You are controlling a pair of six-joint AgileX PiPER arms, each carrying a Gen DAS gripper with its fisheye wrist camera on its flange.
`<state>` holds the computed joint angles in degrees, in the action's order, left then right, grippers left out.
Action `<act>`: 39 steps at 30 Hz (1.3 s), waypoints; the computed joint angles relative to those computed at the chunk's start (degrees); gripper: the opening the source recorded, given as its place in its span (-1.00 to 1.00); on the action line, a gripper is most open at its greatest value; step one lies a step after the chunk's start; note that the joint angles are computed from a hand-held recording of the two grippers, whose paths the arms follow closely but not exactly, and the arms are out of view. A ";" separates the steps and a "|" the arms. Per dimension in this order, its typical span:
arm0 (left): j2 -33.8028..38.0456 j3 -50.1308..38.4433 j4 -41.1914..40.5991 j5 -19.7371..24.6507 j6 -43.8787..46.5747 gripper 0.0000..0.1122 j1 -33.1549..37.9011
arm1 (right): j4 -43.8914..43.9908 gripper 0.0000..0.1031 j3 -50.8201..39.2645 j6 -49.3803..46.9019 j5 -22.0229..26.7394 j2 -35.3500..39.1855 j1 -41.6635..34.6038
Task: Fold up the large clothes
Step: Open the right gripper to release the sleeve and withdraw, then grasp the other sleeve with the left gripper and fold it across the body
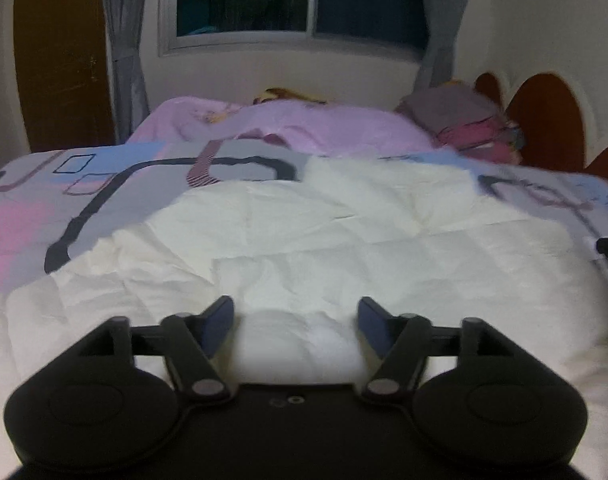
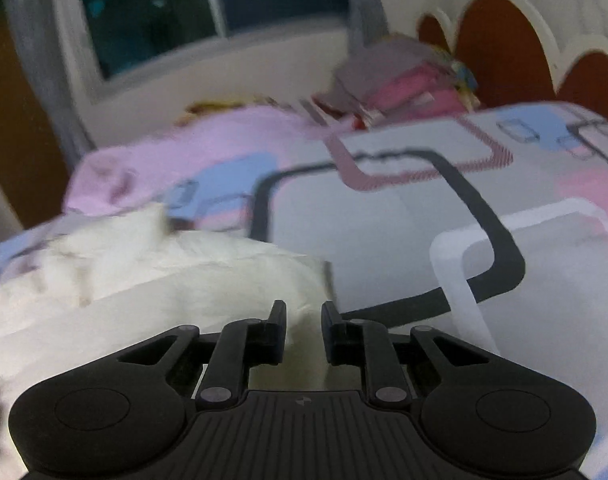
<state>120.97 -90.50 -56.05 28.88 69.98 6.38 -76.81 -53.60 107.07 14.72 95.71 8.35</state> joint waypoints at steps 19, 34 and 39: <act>-8.48 17.34 -13.15 -4.44 11.68 0.47 7.90 | 4.85 0.51 11.36 7.54 16.84 -12.02 17.71; 2.88 1.23 -6.87 6.80 -19.20 -0.16 37.97 | 14.94 -0.12 8.50 4.58 23.66 -9.50 22.68; 11.23 -11.92 -6.49 10.44 -31.72 -0.17 39.36 | 17.11 -0.12 5.61 4.50 25.54 -8.30 22.99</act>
